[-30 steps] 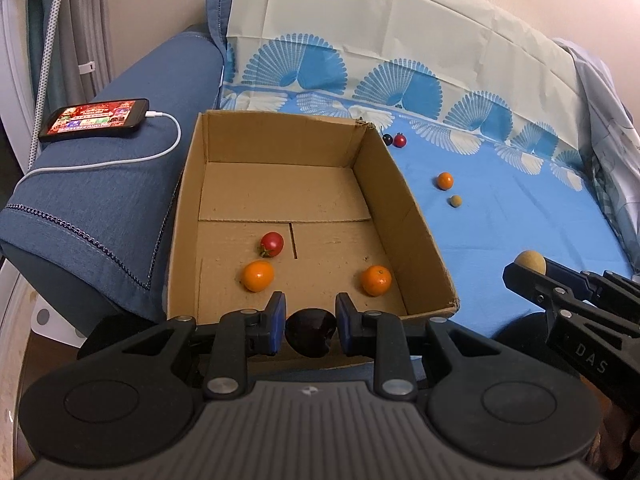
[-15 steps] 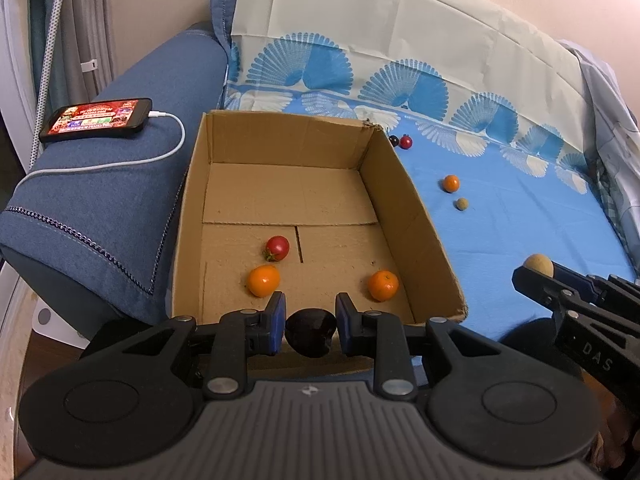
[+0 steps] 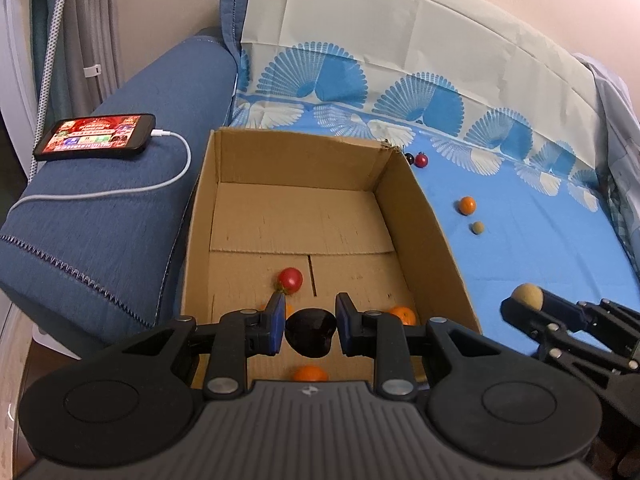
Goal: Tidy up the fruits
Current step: 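Carry the dark cherry and tan ball over the cardboard box, then open both tools to drop the cherry and tan ball into the box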
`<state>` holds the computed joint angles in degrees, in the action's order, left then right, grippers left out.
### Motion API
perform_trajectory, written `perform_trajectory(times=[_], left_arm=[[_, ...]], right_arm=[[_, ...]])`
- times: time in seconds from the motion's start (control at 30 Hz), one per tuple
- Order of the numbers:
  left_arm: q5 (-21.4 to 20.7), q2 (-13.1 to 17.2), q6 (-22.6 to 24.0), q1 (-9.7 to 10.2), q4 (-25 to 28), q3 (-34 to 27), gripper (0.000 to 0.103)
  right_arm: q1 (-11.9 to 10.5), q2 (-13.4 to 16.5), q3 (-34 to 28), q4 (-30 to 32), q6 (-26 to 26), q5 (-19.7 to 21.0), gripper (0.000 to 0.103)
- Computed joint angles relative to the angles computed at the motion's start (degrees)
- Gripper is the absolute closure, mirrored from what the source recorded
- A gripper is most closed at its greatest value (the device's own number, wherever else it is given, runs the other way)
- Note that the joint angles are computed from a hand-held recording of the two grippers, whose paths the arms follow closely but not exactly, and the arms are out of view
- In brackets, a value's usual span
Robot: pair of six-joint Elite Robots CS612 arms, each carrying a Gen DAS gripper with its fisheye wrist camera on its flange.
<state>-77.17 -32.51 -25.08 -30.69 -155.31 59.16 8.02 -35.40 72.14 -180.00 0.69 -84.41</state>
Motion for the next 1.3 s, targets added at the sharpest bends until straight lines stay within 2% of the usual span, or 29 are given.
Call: perform_trajectory(times=[0.2, 0.5, 0.83, 0.97, 1.0, 1.03, 1.07, 1.1, 1.13, 1.2, 1.3], left_arm=[[-0.6, 3.59, 0.31, 0.62, 4.91, -6.37, 0.073], [-1.94, 10.31, 0.77, 1.47, 15.08, -17.61, 0.073], [-2.67, 16.77, 1.95, 2.15, 25.17, -27.88, 0.073], [-2.45, 17.64, 3.11, 2.17, 25.96, -28.97, 0.073], [-2.39, 17.79, 3.62, 2.14, 25.91, -29.18, 0.067], [-2.88, 17.95, 4.18, 2.18, 25.86, -29.4, 0.043], [-3.18, 18.06, 4.25, 2.21, 26.17, -29.71, 0.029], [-2.65, 17.99, 3.81, 2.12, 25.93, -29.62, 0.005], [-2.09, 17.36, 3.54, 2.03, 23.83, -28.19, 0.002], [-2.04, 16.63, 3.93, 1.88, 22.13, -27.03, 0.0], [-1.61, 15.08, 4.34, 1.71, 21.54, -25.22, 0.0]], right_arm=[[0.4, 3.3, -5.87, 4.83, -1.38, 0.94, 0.072], [0.7, 8.46, -14.46, 13.87, -2.65, 1.55, 0.072], [1.19, 11.99, -19.95, 21.09, -6.16, 0.72, 0.072], [1.41, 12.65, -20.65, 21.46, -8.06, 0.3, 0.072], [1.42, 12.74, -20.86, 21.88, -8.2, 0.46, 0.072], [1.4, 12.81, -21.14, 22.47, -8.34, 0.7, 0.072], [1.38, 12.84, -21.34, 22.87, -8.5, 0.84, 0.071], [1.36, 12.79, -21.32, 22.81, -8.73, 0.83, 0.065], [1.4, 12.65, -21.14, 22.26, -9.16, 0.48, 0.058], [1.42, 12.02, -20.19, 20.72, -10.48, -0.25, 0.033], [1.24, 10.38, -18.0, 19.52, -11.9, 0.19, 0.025]])
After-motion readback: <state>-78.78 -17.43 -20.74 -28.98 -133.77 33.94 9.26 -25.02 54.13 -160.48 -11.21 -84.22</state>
